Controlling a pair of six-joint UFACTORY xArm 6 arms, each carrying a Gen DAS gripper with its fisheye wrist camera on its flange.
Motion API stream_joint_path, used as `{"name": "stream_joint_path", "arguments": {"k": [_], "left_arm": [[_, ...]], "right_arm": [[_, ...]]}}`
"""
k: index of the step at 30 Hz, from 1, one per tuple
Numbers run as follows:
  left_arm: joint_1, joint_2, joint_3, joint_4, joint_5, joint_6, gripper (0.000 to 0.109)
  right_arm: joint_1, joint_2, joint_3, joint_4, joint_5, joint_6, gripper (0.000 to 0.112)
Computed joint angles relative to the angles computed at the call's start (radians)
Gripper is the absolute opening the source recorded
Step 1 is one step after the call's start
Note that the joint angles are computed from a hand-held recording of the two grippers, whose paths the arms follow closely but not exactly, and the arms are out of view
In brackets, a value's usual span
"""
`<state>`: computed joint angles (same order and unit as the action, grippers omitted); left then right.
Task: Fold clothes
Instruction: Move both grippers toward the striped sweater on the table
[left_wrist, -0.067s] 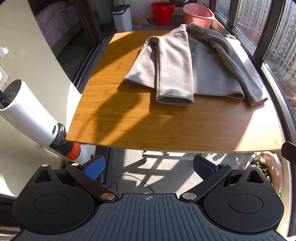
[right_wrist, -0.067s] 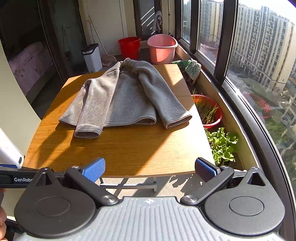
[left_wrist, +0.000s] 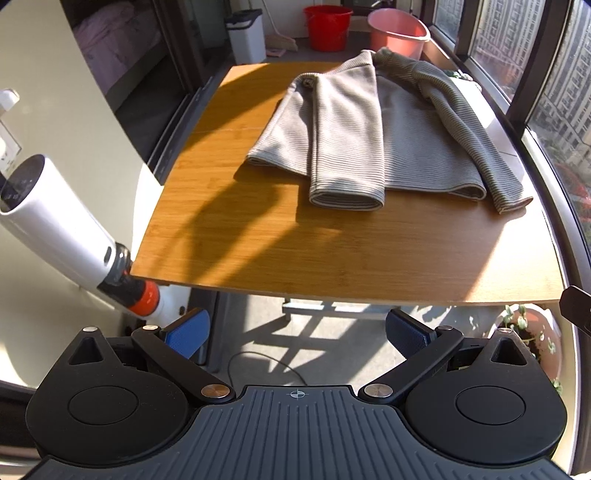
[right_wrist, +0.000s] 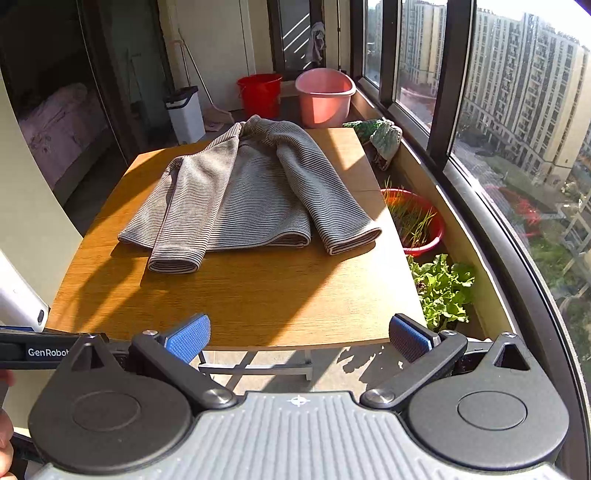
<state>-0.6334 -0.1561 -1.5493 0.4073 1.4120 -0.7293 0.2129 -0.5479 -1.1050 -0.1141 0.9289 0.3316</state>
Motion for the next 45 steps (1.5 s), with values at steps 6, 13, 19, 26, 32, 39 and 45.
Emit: {"name": "stream_joint_path", "arguments": {"k": [6, 13, 19, 26, 32, 39, 45], "left_arm": [[-0.040, 0.021, -0.035, 0.024, 0.027, -0.001, 0.103], [-0.031, 0.013, -0.032, -0.017, 0.010, -0.023, 0.103], [-0.026, 0.007, -0.026, -0.029, 0.004, -0.014, 0.103], [-0.019, -0.008, -0.008, -0.034, -0.002, -0.015, 0.103], [0.000, -0.015, 0.005, -0.045, -0.015, -0.007, 0.103], [0.022, -0.015, 0.014, -0.065, -0.030, 0.003, 0.103], [0.043, -0.017, 0.023, -0.083, -0.039, 0.018, 0.103]], "right_arm": [[-0.010, -0.012, 0.007, 0.003, 0.004, -0.006, 0.103], [-0.007, 0.010, -0.023, -0.002, 0.062, -0.019, 0.103], [-0.007, 0.012, -0.030, -0.004, 0.076, -0.014, 0.103], [0.015, 0.032, -0.039, -0.014, 0.076, 0.004, 0.103], [0.028, 0.051, -0.049, -0.020, 0.072, 0.007, 0.103], [0.033, 0.067, -0.055, -0.032, 0.069, 0.018, 0.103], [0.045, 0.094, -0.071, -0.047, 0.074, 0.036, 0.103]]}}
